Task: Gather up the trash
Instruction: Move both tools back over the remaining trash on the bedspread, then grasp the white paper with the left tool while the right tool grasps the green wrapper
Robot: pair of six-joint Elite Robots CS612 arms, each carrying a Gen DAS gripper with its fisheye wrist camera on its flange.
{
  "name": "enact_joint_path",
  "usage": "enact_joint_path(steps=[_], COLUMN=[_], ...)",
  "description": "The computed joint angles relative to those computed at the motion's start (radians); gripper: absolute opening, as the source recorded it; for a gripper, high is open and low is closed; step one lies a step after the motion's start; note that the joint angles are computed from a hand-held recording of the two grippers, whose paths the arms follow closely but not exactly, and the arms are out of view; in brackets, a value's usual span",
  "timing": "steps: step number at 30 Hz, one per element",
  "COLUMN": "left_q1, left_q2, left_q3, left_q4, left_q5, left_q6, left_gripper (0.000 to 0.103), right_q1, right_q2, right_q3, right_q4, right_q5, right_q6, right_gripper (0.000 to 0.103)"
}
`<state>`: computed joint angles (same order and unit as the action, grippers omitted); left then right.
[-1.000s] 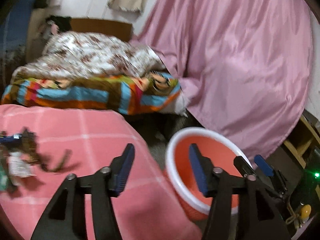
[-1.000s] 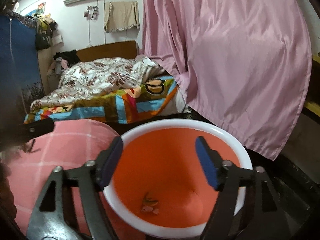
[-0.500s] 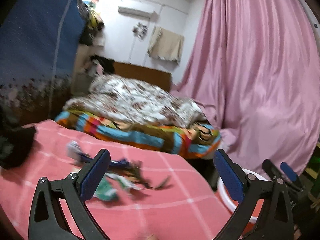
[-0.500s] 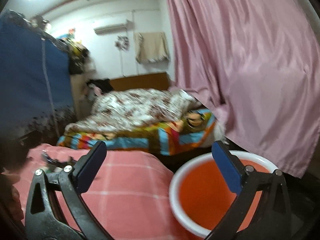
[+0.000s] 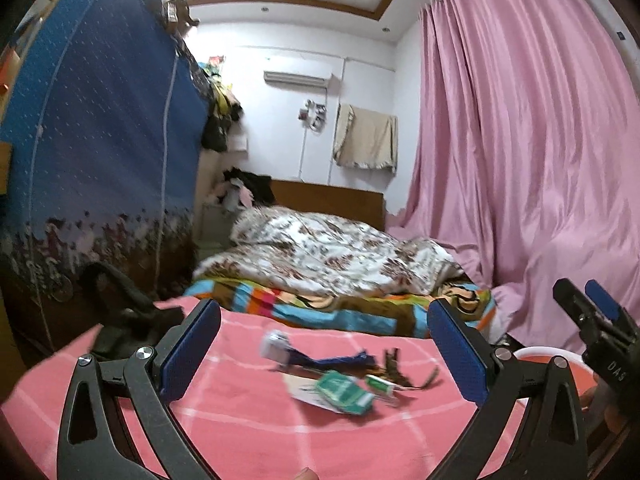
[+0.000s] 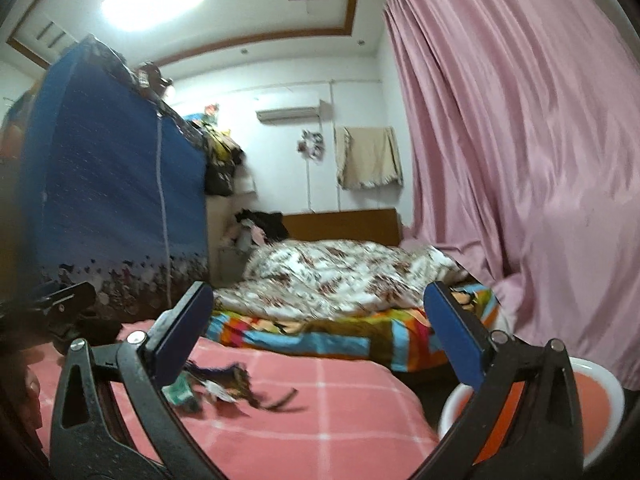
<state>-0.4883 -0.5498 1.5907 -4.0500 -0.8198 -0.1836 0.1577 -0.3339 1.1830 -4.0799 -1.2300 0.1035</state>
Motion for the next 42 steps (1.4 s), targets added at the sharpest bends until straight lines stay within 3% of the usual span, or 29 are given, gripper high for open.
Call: enact_joint_path(steps=[5, 8, 12, 15, 18, 20, 21, 24, 26, 33, 39, 42], left_q1=[0.010, 0.023, 0.062, 0.082, 0.093, 0.109, 0.117, 0.135, 0.151, 0.201, 0.229, 0.242], left_q2=[0.008, 0.012, -0.012, -0.029, -0.040, -0.044, -0.044, -0.042, -0.039, -0.020, -0.011, -0.005], left_q3=[0.015, 0.010, 0.020, 0.019, 0.009, 0.002, -0.002, -0.014, -0.027, -0.070, -0.086, -0.098], left_q4=[-0.038, -0.011, 0.140, 0.253, 0.365, 0.424, 0.449, 0.490, 0.532, 0.615, 0.622, 0.612], left_q5=[0.023, 0.015, -0.103, -0.151, -0.180, -0.237, -0.270, -0.351, -0.426, -0.656, -0.758, -0.821], left_q6=[0.026, 0.009, -0.121, -0.195, -0.256, -0.292, -0.310, -0.339, -0.362, -0.476, -0.570, -0.586], left_gripper=[0.101, 0.101, 0.101, 0.101, 0.101, 0.099, 0.098, 0.082, 0.062, 0.051, 0.033, 0.023], right_q1=[0.012, 0.021, 0.029, 0.030, 0.031, 0.033, 0.035, 0.034, 0.037, 0.056, 0.069, 0.072], right_q2=[0.025, 0.031, 0.030, 0.031, 0.029, 0.025, 0.019, 0.016, 0.011, 0.007, 0.013, 0.015], right_q3=[-0.037, -0.048, -0.061, -0.075, -0.086, -0.089, -0.091, -0.103, -0.106, -0.126, -0.154, -0.161], right_q4=[-0.049, -0.029, 0.086, 0.180, 0.275, 0.337, 0.414, 0.555, 0.638, 0.829, 0.938, 0.964], right_q5=[0.025, 0.021, 0.022, 0.056, 0.090, 0.112, 0.130, 0.200, 0.207, 0.200, 0.162, 0.152], right_q6=[-0.005, -0.058, -0.132, -0.151, -0.198, -0.219, -0.248, -0.278, -0.308, -0.432, -0.479, -0.494], right_gripper=[0.092, 0.092, 0.092, 0.090, 0.081, 0.068, 0.066, 0.063, 0.059, 0.048, 0.043, 0.030])
